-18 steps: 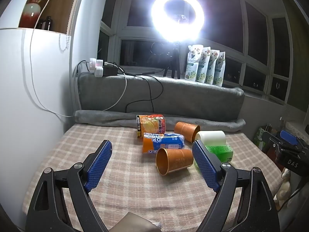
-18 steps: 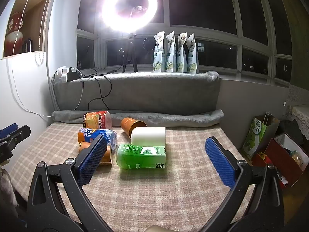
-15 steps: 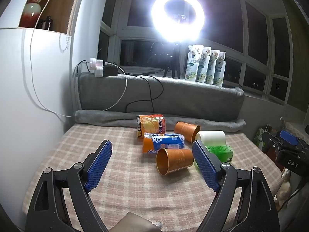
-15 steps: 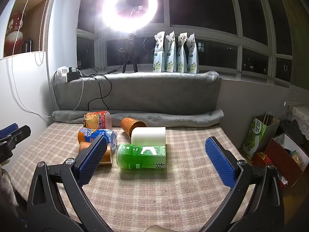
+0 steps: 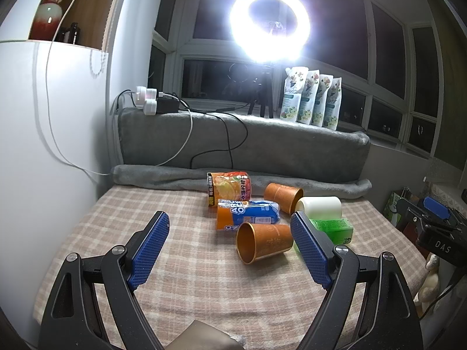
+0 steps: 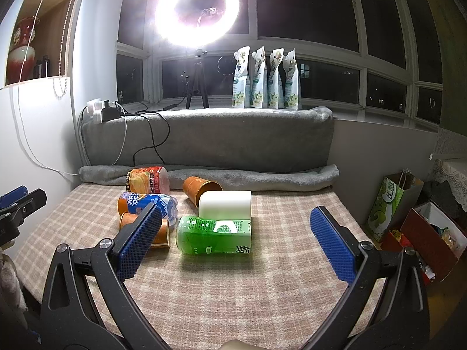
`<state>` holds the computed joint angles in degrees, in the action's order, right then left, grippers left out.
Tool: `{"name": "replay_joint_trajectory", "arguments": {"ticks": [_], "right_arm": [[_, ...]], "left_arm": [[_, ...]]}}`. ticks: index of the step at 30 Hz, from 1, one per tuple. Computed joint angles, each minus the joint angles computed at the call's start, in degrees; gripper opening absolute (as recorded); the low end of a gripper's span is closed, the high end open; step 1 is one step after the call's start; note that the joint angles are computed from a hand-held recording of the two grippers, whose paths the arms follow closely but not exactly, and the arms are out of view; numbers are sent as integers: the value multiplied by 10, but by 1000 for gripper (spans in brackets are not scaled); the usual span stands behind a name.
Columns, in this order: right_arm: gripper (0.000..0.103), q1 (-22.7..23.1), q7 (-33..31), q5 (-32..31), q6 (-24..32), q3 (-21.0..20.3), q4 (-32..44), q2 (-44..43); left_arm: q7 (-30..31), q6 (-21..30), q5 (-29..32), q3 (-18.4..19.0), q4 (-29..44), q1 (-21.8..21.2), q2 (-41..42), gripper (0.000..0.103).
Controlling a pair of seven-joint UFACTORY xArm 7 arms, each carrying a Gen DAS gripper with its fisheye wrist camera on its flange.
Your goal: Flip cup upright
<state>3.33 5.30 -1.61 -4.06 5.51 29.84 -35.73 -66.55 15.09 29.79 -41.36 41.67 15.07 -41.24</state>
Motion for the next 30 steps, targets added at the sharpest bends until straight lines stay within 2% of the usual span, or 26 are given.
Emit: {"name": "replay_joint_trajectory", "arguments": {"ticks": [8, 9, 12, 19, 26, 30], "right_arm": [[103, 9, -4, -1, 1, -10, 2, 5], [103, 9, -2, 0, -13, -6, 0, 20], [103, 41, -16, 1, -6, -34, 10, 30], [103, 174, -84, 28, 9, -137, 36, 68], [103, 320, -211, 79, 52, -247, 96, 114], [103, 376, -291, 111, 91, -286, 143, 151]], "left_arm": [[-2, 0, 1, 0, -2, -1, -1, 85], [-3, -1, 1, 0, -3, -1, -2, 85], [-2, -5, -1, 3, -8, -6, 6, 85], [9, 5, -3, 24, -18, -30, 24, 85], [20, 14, 2, 50, -29, -54, 28, 85], [22, 19, 3, 62, -35, -65, 28, 85]]}}
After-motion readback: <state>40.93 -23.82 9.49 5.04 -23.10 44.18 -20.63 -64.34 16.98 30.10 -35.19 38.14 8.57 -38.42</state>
